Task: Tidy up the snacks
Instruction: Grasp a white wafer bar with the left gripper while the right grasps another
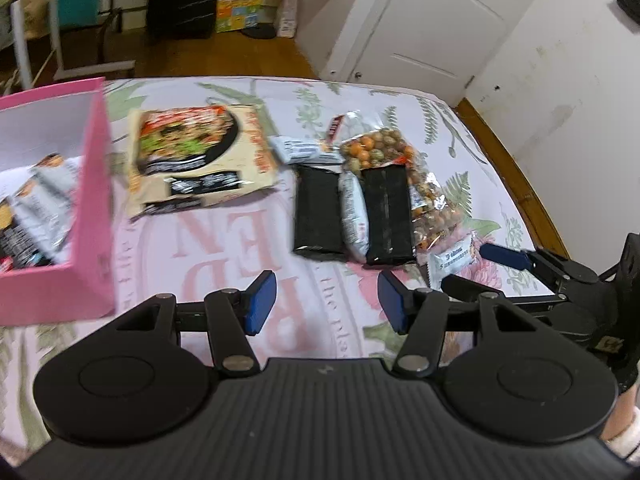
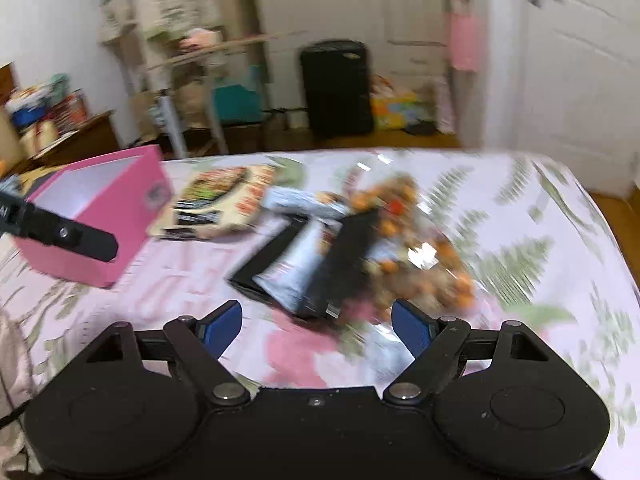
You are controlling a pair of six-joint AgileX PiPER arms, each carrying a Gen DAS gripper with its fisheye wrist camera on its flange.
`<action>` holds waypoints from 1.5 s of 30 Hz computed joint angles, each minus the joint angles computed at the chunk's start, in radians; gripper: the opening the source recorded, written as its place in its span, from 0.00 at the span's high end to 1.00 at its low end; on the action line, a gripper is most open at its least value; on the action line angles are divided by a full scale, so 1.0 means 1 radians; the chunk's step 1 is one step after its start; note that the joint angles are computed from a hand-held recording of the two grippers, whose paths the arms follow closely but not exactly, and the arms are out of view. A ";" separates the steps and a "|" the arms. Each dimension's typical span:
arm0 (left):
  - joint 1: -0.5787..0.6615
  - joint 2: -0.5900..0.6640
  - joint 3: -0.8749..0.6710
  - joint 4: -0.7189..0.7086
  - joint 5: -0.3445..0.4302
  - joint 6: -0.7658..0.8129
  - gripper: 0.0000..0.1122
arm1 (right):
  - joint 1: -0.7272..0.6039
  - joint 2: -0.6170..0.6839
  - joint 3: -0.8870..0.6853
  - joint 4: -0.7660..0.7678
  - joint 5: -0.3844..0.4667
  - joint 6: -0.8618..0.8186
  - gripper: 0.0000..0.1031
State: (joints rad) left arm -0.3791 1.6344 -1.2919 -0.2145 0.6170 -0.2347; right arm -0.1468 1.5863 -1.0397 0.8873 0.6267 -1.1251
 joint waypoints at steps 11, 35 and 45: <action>-0.064 0.383 -0.329 -0.002 -0.068 -0.045 0.54 | -0.108 0.229 -0.097 0.080 0.056 0.312 0.18; -0.193 0.572 -0.561 0.447 0.073 -0.382 0.81 | 0.005 0.201 0.056 0.253 -0.320 0.323 0.57; -0.170 0.441 -0.386 0.332 0.013 -0.354 0.83 | -0.030 0.111 0.054 -0.005 -0.174 0.474 0.61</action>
